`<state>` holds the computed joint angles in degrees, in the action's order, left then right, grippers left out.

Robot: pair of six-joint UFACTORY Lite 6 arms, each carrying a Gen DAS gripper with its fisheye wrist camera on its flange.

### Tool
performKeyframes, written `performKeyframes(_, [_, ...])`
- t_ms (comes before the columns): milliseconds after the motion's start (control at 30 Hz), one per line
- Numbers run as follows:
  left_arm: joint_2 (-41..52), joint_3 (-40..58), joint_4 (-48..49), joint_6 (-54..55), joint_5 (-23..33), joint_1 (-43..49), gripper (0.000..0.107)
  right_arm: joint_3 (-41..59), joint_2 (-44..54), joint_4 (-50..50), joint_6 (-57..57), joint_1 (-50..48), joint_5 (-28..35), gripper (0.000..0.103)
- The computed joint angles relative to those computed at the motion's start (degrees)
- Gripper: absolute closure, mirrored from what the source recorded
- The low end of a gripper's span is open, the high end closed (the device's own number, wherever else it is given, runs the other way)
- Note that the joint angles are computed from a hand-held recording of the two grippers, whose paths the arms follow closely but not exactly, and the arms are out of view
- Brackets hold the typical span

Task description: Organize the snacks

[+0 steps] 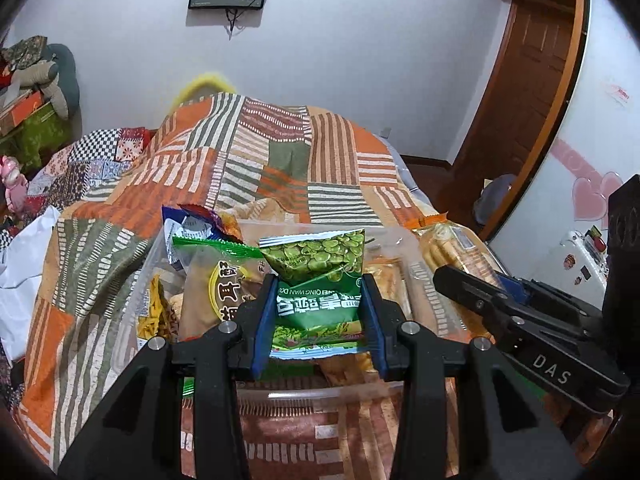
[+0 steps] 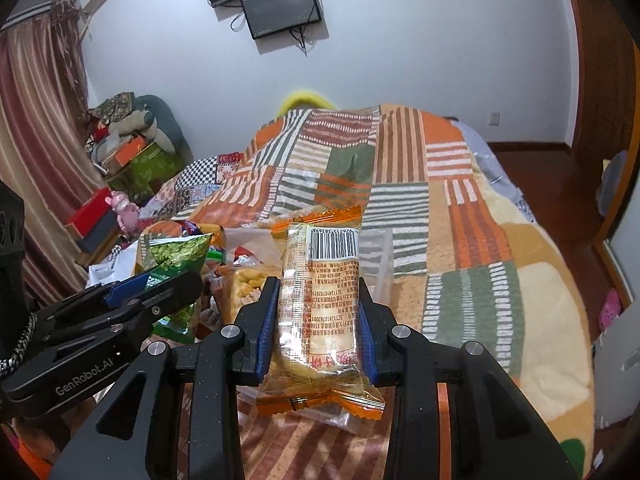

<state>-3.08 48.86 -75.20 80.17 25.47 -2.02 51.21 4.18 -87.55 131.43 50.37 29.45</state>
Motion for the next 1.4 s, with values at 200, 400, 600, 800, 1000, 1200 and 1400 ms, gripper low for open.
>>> performKeyframes(200, [1.6,0.0,-0.6,1.5,0.9,0.2,0.067,0.1,1.4,0.1,0.4,-0.9,-2.5,0.07])
performKeyframes(400, [2.1,0.1,0.8,0.4,1.6,0.5,0.064,-0.1,0.3,3.7,-3.7,-0.9,-3.3,0.069])
performKeyframes(600, [-1.0,-0.8,2.1,-0.8,3.6,2.4,0.058,-1.2,-3.3,6.3,-6.9,0.6,-0.8,0.063])
performKeyframes(800, [-9.7,-2.9,5.9,-4.3,8.7,6.0,0.058,-1.8,-7.8,9.0,-9.7,4.9,5.2,0.063])
performKeyframes(1000, [-23.8,-5.3,8.5,-6.4,18.0,14.1,0.058,0.4,-12.3,12.2,-14.5,14.1,16.7,0.063])
performKeyframes(1200, [-38.0,-7.2,8.1,-5.7,30.0,26.9,0.049,2.6,-15.3,12.7,-15.0,25.7,29.9,0.06])
performKeyframes(1400, [-45.1,-7.3,3.5,-1.0,50.2,49.1,0.036,4.9,-15.5,12.4,-13.6,35.5,41.6,0.041])
